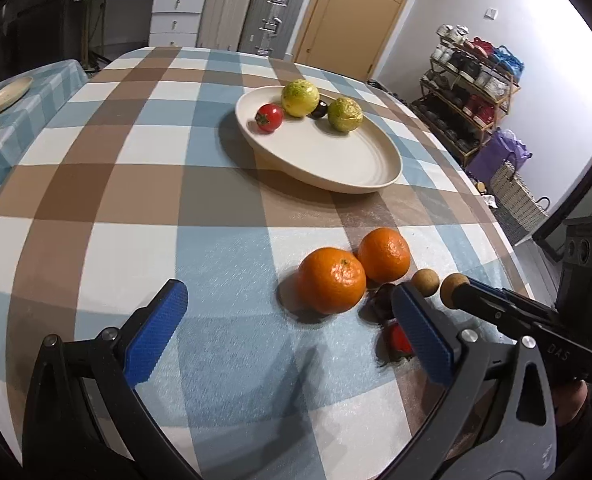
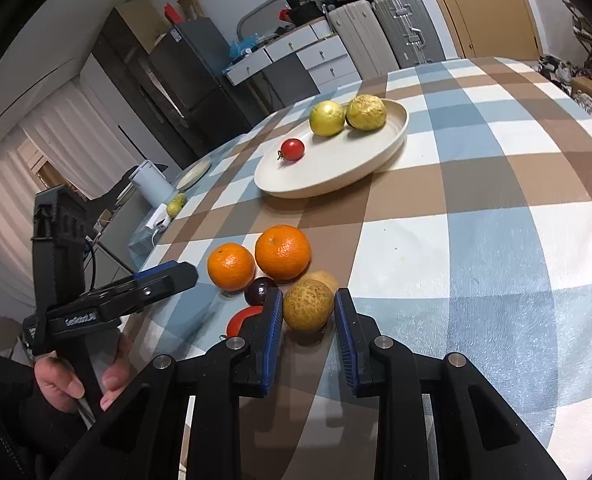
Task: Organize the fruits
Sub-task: 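Grasp the brown kiwi with the right gripper while the left grasps an orange, then lift the orange and kiwi and carry both over the plate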
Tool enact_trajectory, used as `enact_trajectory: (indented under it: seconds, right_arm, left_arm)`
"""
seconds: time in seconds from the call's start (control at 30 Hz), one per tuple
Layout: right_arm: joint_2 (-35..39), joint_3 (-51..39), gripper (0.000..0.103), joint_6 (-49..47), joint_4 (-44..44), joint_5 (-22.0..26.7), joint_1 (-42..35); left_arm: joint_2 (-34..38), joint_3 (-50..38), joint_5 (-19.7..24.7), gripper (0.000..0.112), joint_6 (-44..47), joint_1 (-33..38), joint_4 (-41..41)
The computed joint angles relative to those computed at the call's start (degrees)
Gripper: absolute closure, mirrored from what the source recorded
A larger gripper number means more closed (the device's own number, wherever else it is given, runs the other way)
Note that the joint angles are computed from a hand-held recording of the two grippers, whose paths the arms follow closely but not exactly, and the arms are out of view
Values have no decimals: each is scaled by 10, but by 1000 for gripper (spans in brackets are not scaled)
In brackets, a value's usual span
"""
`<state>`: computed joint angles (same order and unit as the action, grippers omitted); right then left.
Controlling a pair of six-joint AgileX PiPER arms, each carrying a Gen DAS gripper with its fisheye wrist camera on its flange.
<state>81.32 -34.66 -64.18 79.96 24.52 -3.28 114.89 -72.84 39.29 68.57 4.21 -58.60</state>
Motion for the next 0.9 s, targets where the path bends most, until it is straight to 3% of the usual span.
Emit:
enact_trajectory:
  seconds: [0.13,0.33,0.63,0.67,0.9]
  right_arm:
    - [-7,4,76,-13,11,4,-2]
    - [-8,5,76,-25,18,13,-16]
    - [8,-10,76,-15,3,23,-21]
    - [7,-11,76,-17,3,24,-21]
    - [12,-28,76,-18,-1,33,-18]
  left_arm:
    - [28,-39,28,12,-16,0,14]
    - [56,-79,65,28,-23,-7,36]
    - [88,-118,123,63,-27,-3,40]
    - [95,-128,142,73,-27,1,38]
    - [105,-149,166,74,-26,3,34]
